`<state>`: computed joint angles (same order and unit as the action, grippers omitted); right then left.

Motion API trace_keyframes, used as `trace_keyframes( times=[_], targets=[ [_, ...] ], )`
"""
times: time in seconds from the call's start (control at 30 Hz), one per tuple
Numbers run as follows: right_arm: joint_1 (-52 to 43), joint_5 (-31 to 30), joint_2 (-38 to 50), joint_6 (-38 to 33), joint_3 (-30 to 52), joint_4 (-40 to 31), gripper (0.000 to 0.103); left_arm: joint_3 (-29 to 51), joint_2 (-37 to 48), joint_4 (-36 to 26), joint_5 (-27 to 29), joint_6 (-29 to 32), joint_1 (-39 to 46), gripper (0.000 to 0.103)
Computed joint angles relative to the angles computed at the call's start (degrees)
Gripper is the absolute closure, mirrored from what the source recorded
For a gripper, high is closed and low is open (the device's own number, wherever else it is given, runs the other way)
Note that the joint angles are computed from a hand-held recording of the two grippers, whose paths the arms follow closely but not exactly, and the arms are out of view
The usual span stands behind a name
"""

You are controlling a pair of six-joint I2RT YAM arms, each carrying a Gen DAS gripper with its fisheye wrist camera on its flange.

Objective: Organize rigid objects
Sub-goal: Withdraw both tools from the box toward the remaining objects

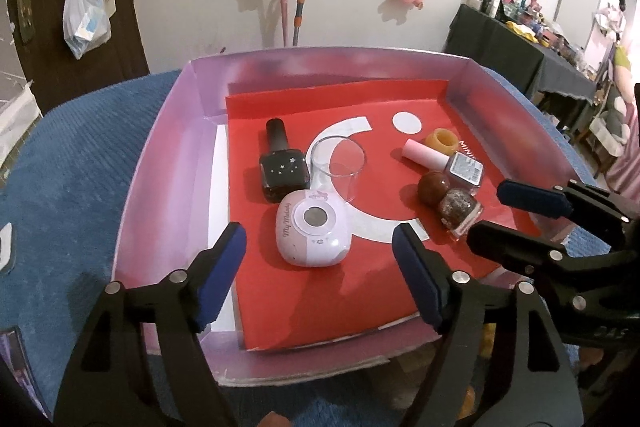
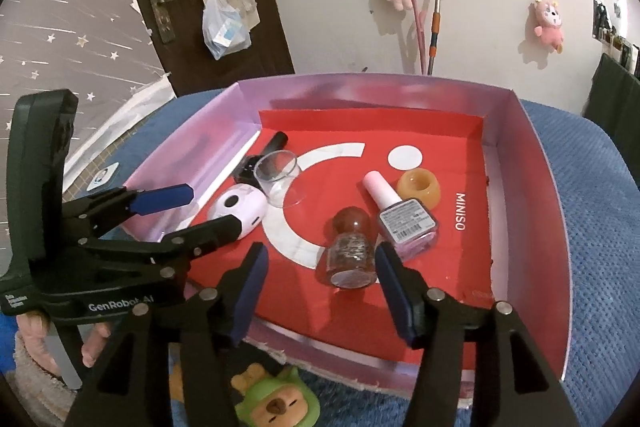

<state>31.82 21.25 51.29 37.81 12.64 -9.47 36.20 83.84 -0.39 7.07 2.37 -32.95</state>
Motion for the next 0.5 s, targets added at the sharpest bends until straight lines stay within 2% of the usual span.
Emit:
trace_keyframes(
  times=[0.13, 0.2, 0.27, 0.5],
  targets=[
    [3.0, 2.6, -4.2, 1.8, 0.2, -4.0, 0.037, -0.9, -2.3, -0.6, 0.5, 0.0, 0.4, 0.023],
    [3.9, 3.3, -5.8, 2.3, 0.2, -5.3, 0.036, -1.5, -3.4, -0.5, 0.2, 0.0, 0.4, 0.015],
    [5.2, 4.2, -7.7, 3.2, 0.2, -7.0, 0.034, -2.1, -4.6, -0.6, 0.2, -0.2, 0.6, 0.013],
    [9.8, 7.4, -11.3, 6.4, 0.4, -10.3, 0.026, -3.5, -7.4, -0.9, 0.5, -0.4, 1.1, 0.009]
  ],
)
